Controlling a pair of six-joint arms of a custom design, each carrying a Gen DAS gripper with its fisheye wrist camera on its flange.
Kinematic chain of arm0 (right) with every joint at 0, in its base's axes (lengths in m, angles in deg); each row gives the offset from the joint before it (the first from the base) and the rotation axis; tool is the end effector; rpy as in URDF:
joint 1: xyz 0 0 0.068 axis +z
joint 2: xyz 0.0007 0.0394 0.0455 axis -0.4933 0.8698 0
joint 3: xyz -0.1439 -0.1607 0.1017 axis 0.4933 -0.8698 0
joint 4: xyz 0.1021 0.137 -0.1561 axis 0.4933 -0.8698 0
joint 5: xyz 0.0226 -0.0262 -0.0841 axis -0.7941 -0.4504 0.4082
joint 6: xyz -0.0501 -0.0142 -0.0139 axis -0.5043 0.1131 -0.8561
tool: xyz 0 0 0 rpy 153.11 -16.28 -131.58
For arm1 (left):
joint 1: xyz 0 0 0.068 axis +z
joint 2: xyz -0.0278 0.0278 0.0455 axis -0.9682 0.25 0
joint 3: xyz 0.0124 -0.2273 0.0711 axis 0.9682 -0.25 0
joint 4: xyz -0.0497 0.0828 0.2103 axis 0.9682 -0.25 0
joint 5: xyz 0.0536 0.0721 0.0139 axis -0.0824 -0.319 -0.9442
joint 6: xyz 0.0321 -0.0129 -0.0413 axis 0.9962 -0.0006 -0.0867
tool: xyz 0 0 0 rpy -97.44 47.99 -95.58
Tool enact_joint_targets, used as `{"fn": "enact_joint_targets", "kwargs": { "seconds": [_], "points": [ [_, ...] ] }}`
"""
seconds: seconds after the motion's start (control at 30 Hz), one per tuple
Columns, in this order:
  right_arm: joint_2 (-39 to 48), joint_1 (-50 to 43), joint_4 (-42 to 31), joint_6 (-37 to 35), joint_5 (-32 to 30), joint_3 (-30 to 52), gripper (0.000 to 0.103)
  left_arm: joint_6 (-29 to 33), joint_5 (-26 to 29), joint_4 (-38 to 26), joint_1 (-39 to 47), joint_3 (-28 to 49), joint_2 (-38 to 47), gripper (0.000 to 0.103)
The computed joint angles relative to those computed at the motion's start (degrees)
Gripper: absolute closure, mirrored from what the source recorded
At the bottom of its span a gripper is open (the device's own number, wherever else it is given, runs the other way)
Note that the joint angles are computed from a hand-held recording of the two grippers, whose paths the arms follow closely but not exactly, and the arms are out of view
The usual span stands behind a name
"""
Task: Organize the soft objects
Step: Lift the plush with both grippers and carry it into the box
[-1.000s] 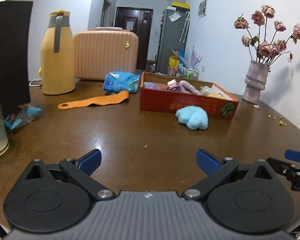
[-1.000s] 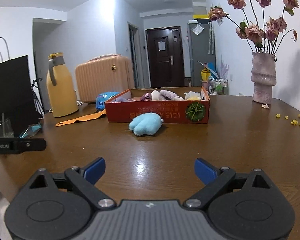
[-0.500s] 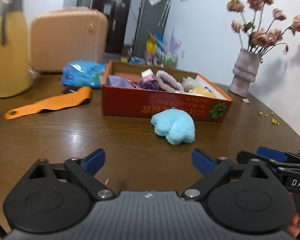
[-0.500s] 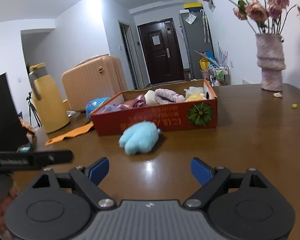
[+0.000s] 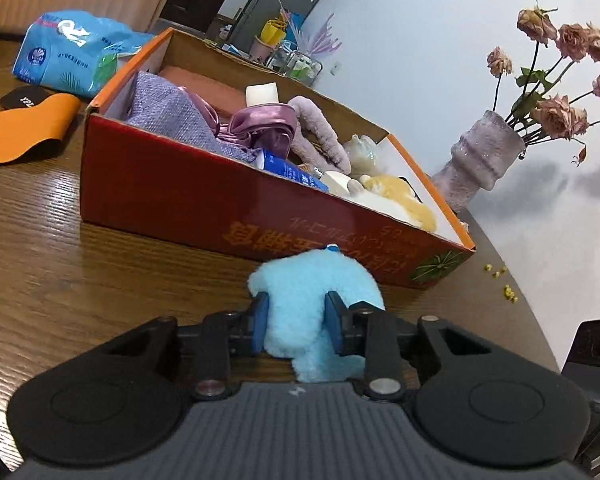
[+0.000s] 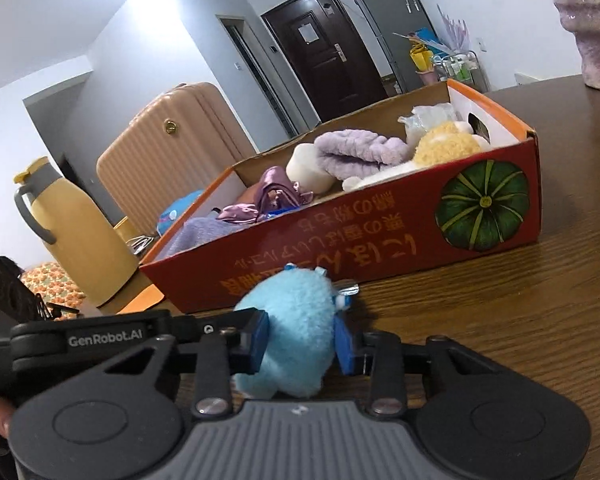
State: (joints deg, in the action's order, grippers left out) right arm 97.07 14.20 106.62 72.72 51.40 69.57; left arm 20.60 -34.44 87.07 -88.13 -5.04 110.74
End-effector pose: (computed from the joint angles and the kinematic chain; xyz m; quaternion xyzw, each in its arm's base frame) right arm 0.2282 0.1931 0.0333 0.1952 0.8410 0.1765 0.4727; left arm 0.3766 -0.1078 0.0637 0.1999 0.8621 -0.3632 0.2914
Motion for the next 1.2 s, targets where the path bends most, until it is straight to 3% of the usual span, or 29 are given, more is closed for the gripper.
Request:
{"fn": "enact_joint_targets", "kwargs": {
  "seconds": [0.23, 0.4, 0.5, 0.63, 0.77, 1.0, 1.1, 1.2],
  "points": [
    [1.36, -0.24, 2.18, -0.57, -0.12, 0.07, 0.070, -1.22, 1.58, 2.29, 0.46, -0.36, 1.06, 0.074],
    [0.37, 0.55, 1.15, -1.07, 1.03, -0.23, 0.072, -2.31, 3.38, -0.39, 1.39, 0.61, 0.90, 0.075],
    [-1.44, 3.18, 1.04, 1.19, 3.34, -2.01, 0.073, -2.73, 3.59, 2.34, 2.28, -7.98, -5.61, 0.076],
    [-7.75, 15.76, -3.40, 8.60, 14.49, -6.36, 0.073, 1.26, 6.49, 5.88, 5.93, -26.41, -19.68, 0.076],
    [-11.13, 31.36, -19.38, 25.39, 25.62, -4.74, 0.073, 8.82, 10.90, 2.68, 11.51, -41.25, -32.57, 0.076],
    [-11.89, 46.02, -63.93, 51.96, 35.24, 11.38, 0.074, 16.62, 15.40, -8.94, 17.24, -52.07, -51.42, 0.077],
    [-10.84, 48.75, -74.91, 59.14, 37.68, 16.00, 0.074, 18.89, 16.59, -13.93, 18.78, -53.65, -58.30, 0.077],
    [-9.45, 50.42, -80.87, 63.91, 38.47, 18.87, 0.074, 19.26, 16.94, -15.86, 19.04, -54.07, -60.58, 0.077]
  ]
}}
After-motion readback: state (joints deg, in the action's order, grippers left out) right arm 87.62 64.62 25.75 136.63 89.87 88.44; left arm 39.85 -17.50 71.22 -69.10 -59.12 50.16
